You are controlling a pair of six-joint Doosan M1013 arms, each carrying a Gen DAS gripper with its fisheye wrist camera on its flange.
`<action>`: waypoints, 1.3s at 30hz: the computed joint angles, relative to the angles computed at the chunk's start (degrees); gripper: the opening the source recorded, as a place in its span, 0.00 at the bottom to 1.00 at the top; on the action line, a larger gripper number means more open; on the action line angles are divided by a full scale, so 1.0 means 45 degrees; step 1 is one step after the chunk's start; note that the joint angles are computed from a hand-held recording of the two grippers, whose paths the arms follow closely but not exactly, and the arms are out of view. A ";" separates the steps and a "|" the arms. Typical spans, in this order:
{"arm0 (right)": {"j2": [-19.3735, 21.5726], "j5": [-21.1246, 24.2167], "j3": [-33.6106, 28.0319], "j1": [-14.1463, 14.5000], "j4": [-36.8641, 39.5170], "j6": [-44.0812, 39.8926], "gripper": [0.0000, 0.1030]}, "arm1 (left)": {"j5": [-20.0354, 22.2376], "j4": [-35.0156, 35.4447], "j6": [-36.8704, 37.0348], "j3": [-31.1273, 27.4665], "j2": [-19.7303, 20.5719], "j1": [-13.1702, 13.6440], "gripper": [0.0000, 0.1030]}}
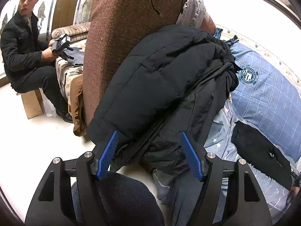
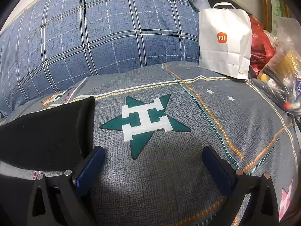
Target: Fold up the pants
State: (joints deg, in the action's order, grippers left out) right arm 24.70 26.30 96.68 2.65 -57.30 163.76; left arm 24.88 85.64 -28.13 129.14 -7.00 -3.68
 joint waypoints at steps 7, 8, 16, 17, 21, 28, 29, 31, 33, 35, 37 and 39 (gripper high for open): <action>0.0019 0.0102 -0.0040 0.0041 0.0053 -0.0058 1.00 | 0.1740 -0.1503 0.1593 -0.0124 -0.1117 0.0670 0.67; 0.0006 0.0033 -0.0028 0.0014 0.0097 -0.0085 1.00 | 0.2167 -0.2026 0.2119 -0.0215 -0.1183 0.0862 0.67; -0.0001 0.0362 -0.0074 0.0089 0.0070 -0.0212 1.00 | 0.4989 -0.5415 0.4281 -0.0753 -0.0863 0.3137 0.67; 0.0001 0.0387 -0.0076 0.0094 0.0063 -0.0211 1.00 | 0.5150 -0.5494 0.4110 -0.0702 -0.0868 0.3234 0.67; 0.0023 0.0533 -0.0099 0.0138 -0.0071 -0.0147 1.00 | 0.5865 -0.6066 0.4186 -0.0598 -0.0694 0.3437 0.67; 0.0023 0.0428 -0.0087 0.0102 -0.0040 -0.0125 1.00 | 0.8102 -0.6002 0.4934 -0.0690 -0.0139 0.2740 0.67; 0.0026 0.0448 -0.0092 0.0109 -0.0048 -0.0128 1.00 | 0.8319 -0.5926 0.4929 -0.0646 -0.0130 0.2613 0.67; 0.0023 0.0436 -0.0091 0.0109 -0.0038 -0.0126 1.00 | 0.8152 -0.6016 0.5014 -0.0620 -0.0145 0.2604 0.67; 0.0014 0.0404 -0.0080 0.0097 -0.0020 -0.0130 1.00 | 0.7945 -0.6061 0.5058 -0.0571 -0.0192 0.2611 0.67; 0.0007 0.0364 -0.0071 0.0082 -0.0002 -0.0132 1.00 | 0.7941 -0.6039 0.5120 -0.0627 -0.0158 0.2553 0.67; 0.0005 0.0349 -0.0064 0.0074 -0.0009 -0.0128 1.00 | 0.7833 -0.6115 0.5291 -0.0661 -0.0156 0.2533 0.67; 0.0003 0.0312 -0.0063 0.0059 0.0026 -0.0155 1.00 | 0.7863 -0.6138 0.5400 -0.0693 -0.0149 0.2509 0.67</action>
